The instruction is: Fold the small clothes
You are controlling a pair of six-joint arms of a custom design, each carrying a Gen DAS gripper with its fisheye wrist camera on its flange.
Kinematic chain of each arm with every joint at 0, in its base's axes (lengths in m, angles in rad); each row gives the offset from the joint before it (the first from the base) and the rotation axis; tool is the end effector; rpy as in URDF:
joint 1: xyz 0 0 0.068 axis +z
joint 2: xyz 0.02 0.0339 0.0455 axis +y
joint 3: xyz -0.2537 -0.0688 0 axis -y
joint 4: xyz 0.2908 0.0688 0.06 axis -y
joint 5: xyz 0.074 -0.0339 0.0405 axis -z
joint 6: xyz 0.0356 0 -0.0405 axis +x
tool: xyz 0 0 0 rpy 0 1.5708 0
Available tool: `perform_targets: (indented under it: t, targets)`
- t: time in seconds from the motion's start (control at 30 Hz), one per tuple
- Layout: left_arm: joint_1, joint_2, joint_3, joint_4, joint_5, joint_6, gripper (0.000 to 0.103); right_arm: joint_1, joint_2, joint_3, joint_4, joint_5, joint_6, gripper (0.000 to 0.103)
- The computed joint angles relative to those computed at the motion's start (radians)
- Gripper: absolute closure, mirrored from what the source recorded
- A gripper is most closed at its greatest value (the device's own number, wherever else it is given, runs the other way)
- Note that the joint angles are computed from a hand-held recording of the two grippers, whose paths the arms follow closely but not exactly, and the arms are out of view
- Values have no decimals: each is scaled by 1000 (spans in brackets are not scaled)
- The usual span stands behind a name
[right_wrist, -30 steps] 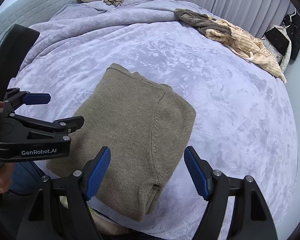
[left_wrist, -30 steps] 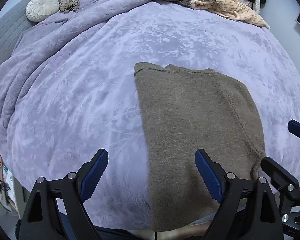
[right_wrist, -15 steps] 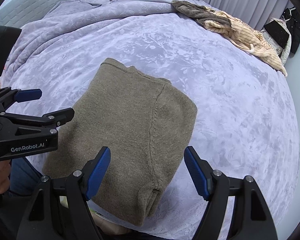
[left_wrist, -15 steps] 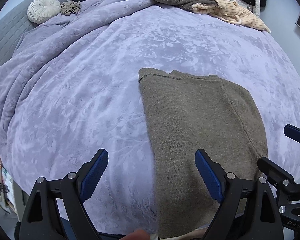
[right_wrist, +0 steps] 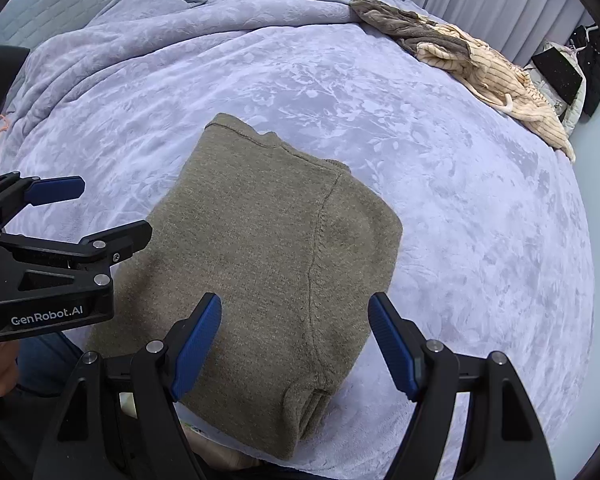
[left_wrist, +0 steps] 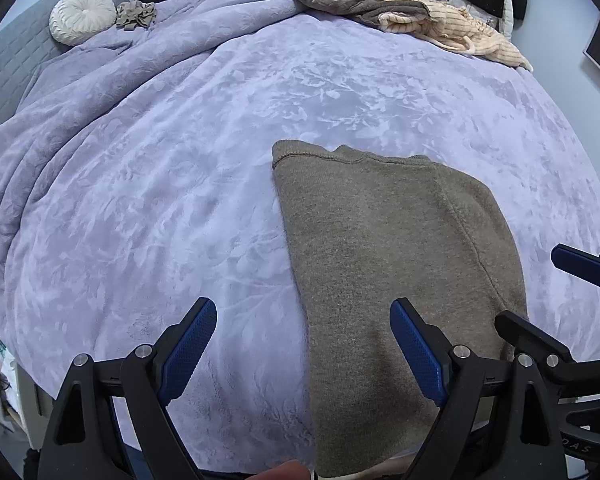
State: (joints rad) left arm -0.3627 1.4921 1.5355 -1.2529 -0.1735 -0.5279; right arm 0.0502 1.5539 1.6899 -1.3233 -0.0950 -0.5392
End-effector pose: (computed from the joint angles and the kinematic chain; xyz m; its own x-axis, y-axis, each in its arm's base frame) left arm 0.3075 -0.1101 0.3370 -0.9028 -0.1881 -0.3867 -0.1879 0.9814 -0.0386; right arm 0.3360 0.0203 0.3645 -0.7509 -0.5495 -0.3662 -0.5488 0.8278 -0.1166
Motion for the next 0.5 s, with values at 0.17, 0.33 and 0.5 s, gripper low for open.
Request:
perform_targets:
  t: [0.17,0.33,0.5]
  targets:
    - [4,1,0,1,2,2,14,3,0,1,0,0,2,24]
    - [6,2,2,-1,6,4,14,2,-1,-1,1,-2,3,24]
    - [-1,2,0,-7,-5,-7,14,3,0,0,1,-2,3,24]
